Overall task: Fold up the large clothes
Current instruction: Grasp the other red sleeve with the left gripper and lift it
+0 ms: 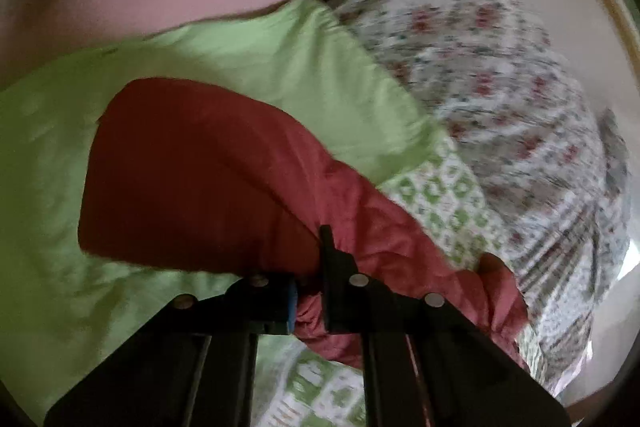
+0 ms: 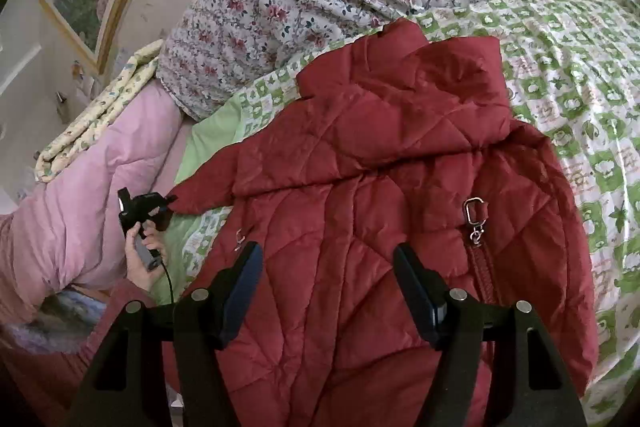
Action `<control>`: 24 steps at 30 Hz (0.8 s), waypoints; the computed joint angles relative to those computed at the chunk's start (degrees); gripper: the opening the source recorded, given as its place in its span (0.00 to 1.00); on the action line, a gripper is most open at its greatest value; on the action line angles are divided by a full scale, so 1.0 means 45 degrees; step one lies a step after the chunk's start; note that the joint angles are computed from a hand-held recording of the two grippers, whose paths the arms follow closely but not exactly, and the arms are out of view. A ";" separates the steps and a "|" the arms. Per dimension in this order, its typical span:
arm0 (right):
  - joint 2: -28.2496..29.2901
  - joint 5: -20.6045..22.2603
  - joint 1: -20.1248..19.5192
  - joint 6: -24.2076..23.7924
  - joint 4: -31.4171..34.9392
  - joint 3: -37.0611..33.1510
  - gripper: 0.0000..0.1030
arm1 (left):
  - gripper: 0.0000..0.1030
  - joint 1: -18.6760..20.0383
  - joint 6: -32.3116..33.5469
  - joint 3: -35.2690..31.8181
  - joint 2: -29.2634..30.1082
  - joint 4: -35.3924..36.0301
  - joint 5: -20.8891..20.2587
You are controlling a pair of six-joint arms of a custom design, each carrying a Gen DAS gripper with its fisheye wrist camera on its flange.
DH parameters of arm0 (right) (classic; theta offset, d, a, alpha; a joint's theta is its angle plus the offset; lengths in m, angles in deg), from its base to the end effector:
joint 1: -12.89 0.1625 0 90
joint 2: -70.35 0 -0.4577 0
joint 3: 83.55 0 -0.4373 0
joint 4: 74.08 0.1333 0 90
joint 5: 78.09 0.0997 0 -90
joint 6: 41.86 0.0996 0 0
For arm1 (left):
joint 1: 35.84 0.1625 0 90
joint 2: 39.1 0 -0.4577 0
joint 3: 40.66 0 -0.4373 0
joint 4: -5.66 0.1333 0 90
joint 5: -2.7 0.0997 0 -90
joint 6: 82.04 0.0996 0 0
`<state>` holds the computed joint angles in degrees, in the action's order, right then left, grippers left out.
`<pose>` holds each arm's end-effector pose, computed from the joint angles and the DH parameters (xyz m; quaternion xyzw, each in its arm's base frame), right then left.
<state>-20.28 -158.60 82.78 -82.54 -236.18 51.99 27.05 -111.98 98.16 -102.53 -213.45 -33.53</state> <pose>-0.0101 -0.4630 0.2696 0.1921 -0.9496 0.2427 0.0492 -0.0019 -0.4725 0.1942 -0.2239 0.7904 -0.5467 0.1620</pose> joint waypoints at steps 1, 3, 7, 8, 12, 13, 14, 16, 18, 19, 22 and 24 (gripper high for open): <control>0.0020 -0.0026 0.0004 0.0006 0.0021 -0.0008 0.68 | 0.06 -0.0234 0.0231 0.0060 0.0036 -0.0258 0.0049; 0.0048 -0.0076 0.0016 -0.0003 0.0068 -0.0031 0.68 | 0.06 -0.0593 0.0510 0.0105 0.0078 -0.0507 0.0112; 0.0046 -0.0121 -0.0026 0.0070 0.0031 0.0003 0.68 | 0.06 -0.1382 0.1181 0.0014 0.0329 -0.0782 0.0421; 0.0036 -0.0123 -0.0049 0.0081 0.0038 0.0006 0.68 | 0.06 -0.1560 0.1369 -0.0013 0.0376 -0.0814 0.0454; -0.0006 -0.0106 -0.0122 0.0081 0.0077 -0.0001 0.68 | 0.06 -0.2391 0.2091 -0.0210 0.0679 -0.0595 0.0850; -0.0035 -0.0083 -0.0136 0.0057 0.0112 -0.0002 0.68 | 0.06 -0.2529 0.2237 -0.0263 0.0767 -0.0599 0.0784; -0.0058 -0.0064 -0.0143 0.0040 0.0122 -0.0001 0.68 | 0.06 -0.2651 0.2329 -0.0286 0.0846 -0.0603 0.0700; -0.0091 -0.0037 -0.0137 0.0022 0.0113 0.0014 0.68 | 0.05 -0.2885 0.2545 -0.0423 0.1081 -0.0558 0.0536; -0.0089 -0.0057 -0.0111 0.0069 0.0114 -0.0011 0.68 | 0.05 -0.3208 0.2799 -0.0641 0.1427 -0.0424 0.0481; -0.0075 -0.0100 -0.0075 0.0106 0.0086 -0.0017 0.68 | 0.05 -0.3336 0.2897 -0.0726 0.1553 -0.0360 0.0401; -0.0064 -0.0221 0.0037 0.0033 0.0190 -0.0144 0.68 | 0.05 -0.3667 0.3114 -0.1038 0.1926 -0.0139 0.0041; -0.0077 -0.0224 0.0078 0.0014 0.0233 -0.0261 0.68 | 0.05 -0.3905 0.3343 -0.1284 0.2243 0.0000 -0.0219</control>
